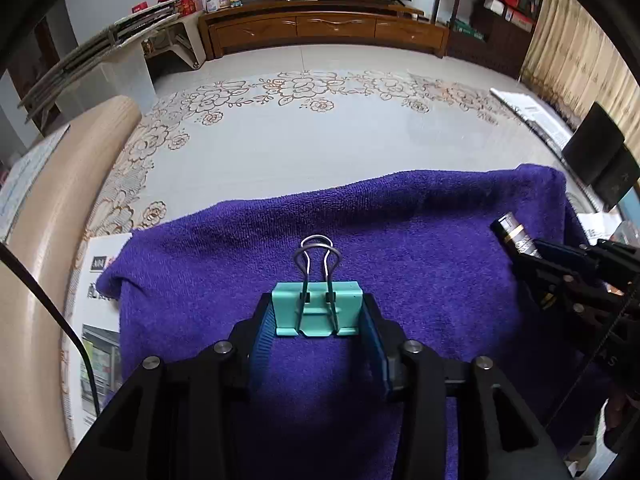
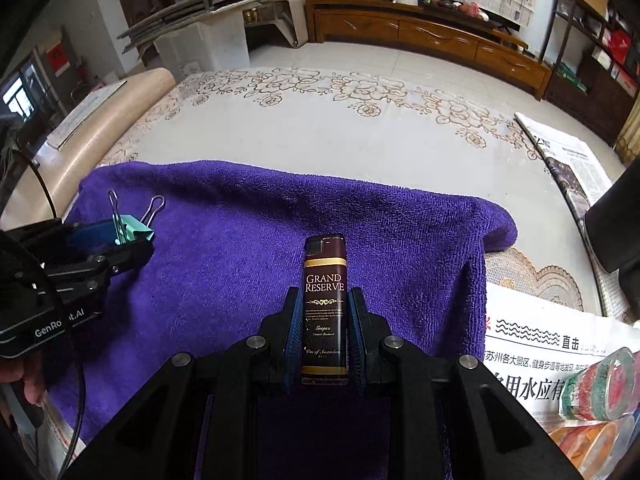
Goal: Organize rigid objects
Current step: 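Carry the clip with the left tool while the right tool carries the bottle onto the towel, then open both tools to release clip and bottle on the towel, then withdraw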
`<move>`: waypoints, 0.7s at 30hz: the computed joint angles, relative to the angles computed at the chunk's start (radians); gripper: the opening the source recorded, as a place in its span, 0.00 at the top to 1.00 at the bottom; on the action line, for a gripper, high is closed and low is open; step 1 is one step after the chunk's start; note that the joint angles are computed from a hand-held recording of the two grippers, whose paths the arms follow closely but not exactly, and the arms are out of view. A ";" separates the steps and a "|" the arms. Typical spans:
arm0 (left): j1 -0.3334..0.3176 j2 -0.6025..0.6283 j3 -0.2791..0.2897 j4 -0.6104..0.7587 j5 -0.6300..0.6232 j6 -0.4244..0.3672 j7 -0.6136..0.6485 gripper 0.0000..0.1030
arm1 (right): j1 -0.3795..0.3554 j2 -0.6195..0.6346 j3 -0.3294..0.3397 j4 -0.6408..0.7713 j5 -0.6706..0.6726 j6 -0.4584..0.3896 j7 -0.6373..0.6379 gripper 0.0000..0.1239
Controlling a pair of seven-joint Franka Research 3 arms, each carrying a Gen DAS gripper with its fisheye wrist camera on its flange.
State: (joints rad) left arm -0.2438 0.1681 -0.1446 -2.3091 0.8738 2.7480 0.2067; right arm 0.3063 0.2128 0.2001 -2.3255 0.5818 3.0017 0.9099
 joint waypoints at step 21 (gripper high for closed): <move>0.009 -0.288 -0.089 -0.198 -0.019 0.000 -0.104 0.00 | 0.010 -0.304 -0.008 -0.180 0.439 -0.042 -0.352 0.27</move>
